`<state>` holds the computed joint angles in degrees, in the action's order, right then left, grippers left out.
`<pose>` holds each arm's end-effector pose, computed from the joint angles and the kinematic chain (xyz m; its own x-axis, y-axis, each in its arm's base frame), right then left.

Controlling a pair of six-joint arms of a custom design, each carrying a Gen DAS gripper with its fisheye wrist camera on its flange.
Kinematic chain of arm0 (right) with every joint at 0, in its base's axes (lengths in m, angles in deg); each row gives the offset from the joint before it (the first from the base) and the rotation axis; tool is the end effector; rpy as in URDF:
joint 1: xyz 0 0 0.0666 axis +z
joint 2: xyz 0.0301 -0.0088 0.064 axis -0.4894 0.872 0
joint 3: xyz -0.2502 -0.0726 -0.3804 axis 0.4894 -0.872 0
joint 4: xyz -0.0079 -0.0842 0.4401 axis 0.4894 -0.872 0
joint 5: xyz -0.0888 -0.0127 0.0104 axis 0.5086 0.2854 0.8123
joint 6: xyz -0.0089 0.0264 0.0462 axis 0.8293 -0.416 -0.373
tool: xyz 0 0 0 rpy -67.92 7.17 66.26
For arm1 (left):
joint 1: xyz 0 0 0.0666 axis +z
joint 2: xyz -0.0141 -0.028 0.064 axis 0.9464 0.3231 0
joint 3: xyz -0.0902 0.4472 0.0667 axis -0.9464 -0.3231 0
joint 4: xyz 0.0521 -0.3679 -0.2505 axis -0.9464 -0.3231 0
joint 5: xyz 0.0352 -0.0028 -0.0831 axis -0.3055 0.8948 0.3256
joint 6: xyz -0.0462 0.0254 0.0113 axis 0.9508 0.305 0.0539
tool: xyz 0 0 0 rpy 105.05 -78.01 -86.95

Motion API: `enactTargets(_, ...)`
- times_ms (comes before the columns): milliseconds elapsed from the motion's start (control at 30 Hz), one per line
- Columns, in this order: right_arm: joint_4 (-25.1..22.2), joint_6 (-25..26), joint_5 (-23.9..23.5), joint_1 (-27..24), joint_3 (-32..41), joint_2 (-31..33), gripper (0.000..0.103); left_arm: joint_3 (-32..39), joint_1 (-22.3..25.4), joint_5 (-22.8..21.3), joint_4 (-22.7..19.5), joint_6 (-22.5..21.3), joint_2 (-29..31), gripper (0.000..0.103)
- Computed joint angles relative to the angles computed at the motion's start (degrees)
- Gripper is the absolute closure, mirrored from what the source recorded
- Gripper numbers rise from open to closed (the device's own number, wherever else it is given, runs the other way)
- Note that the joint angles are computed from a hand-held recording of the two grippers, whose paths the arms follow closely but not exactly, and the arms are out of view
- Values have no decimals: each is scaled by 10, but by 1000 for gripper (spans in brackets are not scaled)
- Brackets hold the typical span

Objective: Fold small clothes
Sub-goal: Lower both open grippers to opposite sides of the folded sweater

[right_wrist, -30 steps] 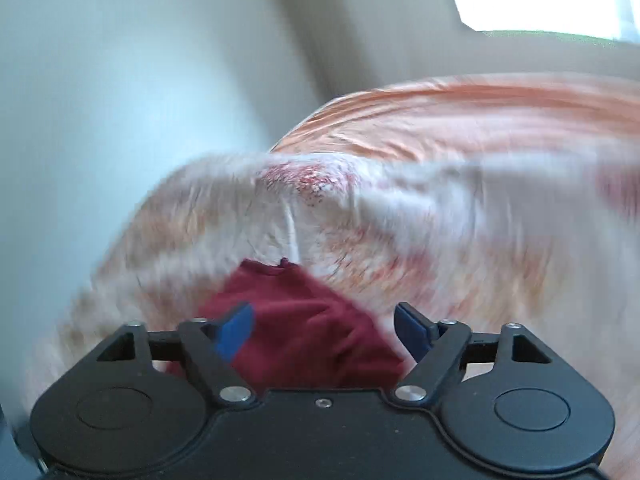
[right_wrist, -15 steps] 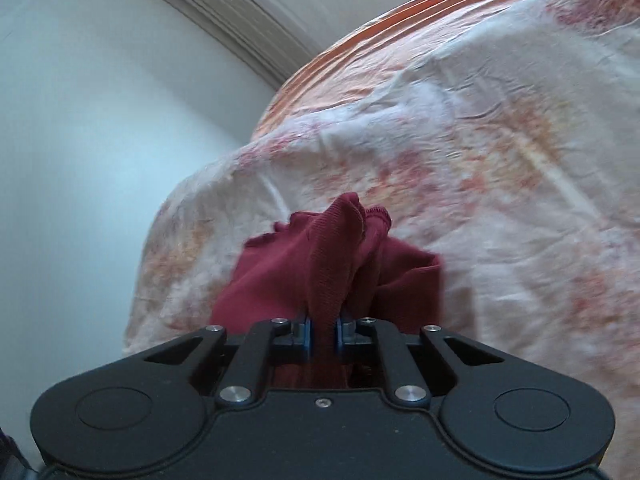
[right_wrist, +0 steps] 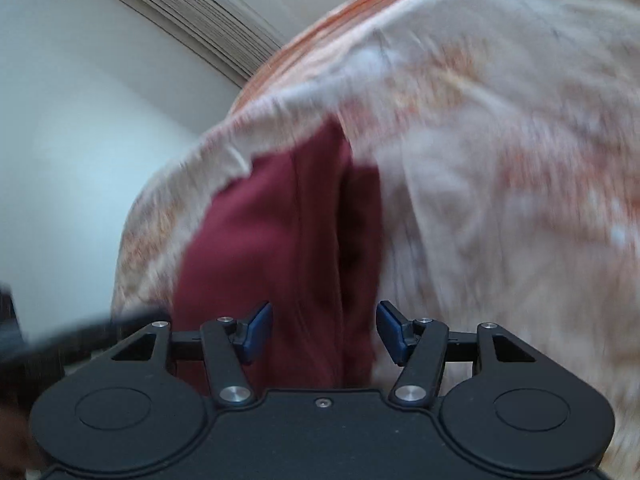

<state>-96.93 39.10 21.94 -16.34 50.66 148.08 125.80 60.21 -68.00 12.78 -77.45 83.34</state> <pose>0.5287 0.1386 0.4976 -0.8936 0.2425 -0.3777 -0.0588 0.7710 0.6341 0.5256 -0.1137 0.5623 -0.8214 0.0728 -0.5657 0.2941 0.9039 -0.3107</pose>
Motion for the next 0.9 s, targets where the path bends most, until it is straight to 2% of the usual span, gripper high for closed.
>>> enactTargets(67, 12, -14, 11, 4, -19, -18, 43, 17, 3, -18, -11, -13, 26, 59)
enactTargets(100, 21, -28, 13, 4, -26, -27, 43, 23, 6, -34, -22, -13, 38, 73)
enactTargets(133, 28, -39, 16, 6, -31, -35, 43, 32, 11, -36, -36, 2, 48, 80)
enactTargets(167, 35, -46, 22, 8, -33, -43, 43, 35, 22, -10, -30, 21, 49, 80)
enactTargets(200, 42, -50, 27, 9, -36, -50, 43, 32, 29, 8, -13, 27, 44, 75)
enactTargets(233, 54, -54, 27, 11, -38, -58, 43, 28, 34, 18, 7, 28, 38, 61)
enactTargets(300, 73, -66, 30, 15, -40, -64, 39, 28, 42, 30, 23, 22, 39, 50)
enactTargets(400, 75, -71, 41, 25, -38, -67, 39, 59, 44, -1, -31, -25, 83, 56)
enactTargets(467, 64, -63, 54, 31, -34, -68, 39, 64, 45, -11, -34, -53, 93, 57)
enactTargets(567, 63, -62, 66, 37, -38, -74, 38, 61, 58, 27, -21, -64, 82, 57)
enactTargets(633, 77, -78, 66, 40, -46, -76, 35, 46, 70, 63, -14, -62, 63, 53)
enactTargets(667, 84, -86, 65, 41, -51, -76, 35, 35, 76, 86, -16, -61, 52, 53)
enactTargets(733, 91, -89, 69, 46, -55, -73, 35, 18, 82, 105, -33, -78, 34, 51)
enactTargets(767, 84, -73, 81, 51, -54, -70, 35, 3, 80, 101, -42, -98, 24, 50)
enactTargets(833, 38, -46, 100, 58, -48, -60, 35, -24, 73, 60, -58, -130, 8, 49)
enactTargets(900, -5, -24, 110, 61, -48, -57, 36, -50, 73, 45, -62, -145, -10, 49)
